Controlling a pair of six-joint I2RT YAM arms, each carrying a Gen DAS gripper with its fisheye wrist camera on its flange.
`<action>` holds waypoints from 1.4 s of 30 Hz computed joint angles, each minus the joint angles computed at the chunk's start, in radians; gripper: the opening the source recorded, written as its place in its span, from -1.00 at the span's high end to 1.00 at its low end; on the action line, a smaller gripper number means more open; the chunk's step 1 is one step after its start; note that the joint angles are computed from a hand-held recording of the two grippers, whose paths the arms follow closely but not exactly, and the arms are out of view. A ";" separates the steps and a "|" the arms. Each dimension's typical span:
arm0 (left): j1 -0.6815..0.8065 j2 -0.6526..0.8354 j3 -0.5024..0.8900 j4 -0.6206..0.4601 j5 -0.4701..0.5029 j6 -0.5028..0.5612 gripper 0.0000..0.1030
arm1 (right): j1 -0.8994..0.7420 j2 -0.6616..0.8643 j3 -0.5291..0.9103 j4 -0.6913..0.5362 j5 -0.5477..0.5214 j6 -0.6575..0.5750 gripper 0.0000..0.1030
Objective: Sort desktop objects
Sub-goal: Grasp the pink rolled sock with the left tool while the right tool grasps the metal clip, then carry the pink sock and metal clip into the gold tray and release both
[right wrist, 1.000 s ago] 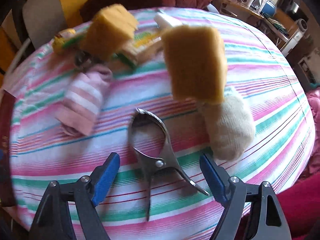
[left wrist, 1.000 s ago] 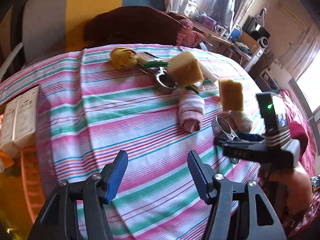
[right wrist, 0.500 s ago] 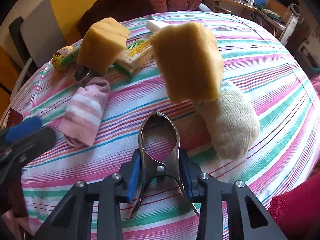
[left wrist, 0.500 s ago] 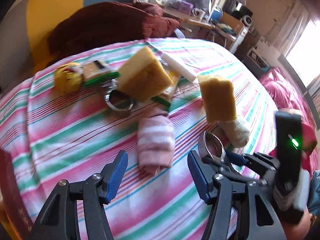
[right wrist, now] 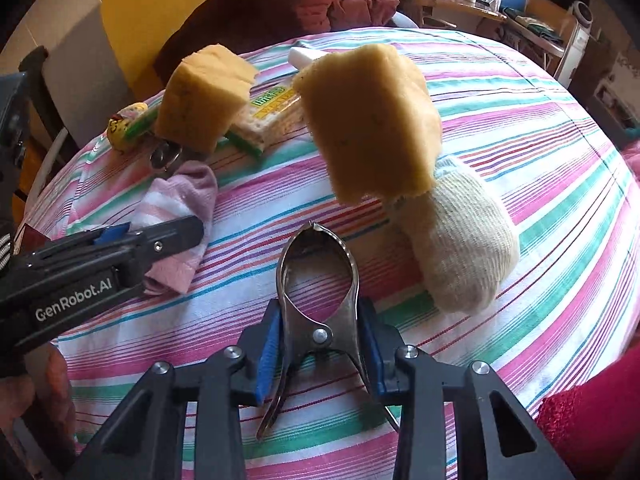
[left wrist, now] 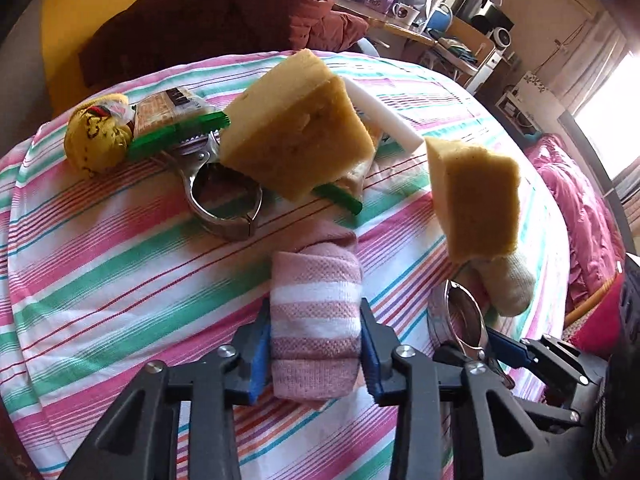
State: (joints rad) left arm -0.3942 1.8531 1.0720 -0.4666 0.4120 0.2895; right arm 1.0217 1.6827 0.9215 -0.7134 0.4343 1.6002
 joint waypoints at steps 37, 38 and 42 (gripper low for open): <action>0.620 -0.363 -0.236 -0.382 0.277 0.481 0.37 | 0.223 0.212 0.321 0.035 0.071 0.166 0.30; 0.644 -0.366 -0.227 -0.407 0.283 0.508 0.37 | 0.226 0.217 0.341 0.028 0.079 0.156 0.30; 0.730 -0.370 -0.186 -0.497 0.311 0.594 0.37 | 0.231 0.245 0.424 0.010 0.101 0.106 0.30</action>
State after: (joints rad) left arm 0.3353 1.4829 0.8864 -0.9638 0.7234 0.8831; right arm 1.2530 1.9277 1.3458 -0.7033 0.5355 1.7058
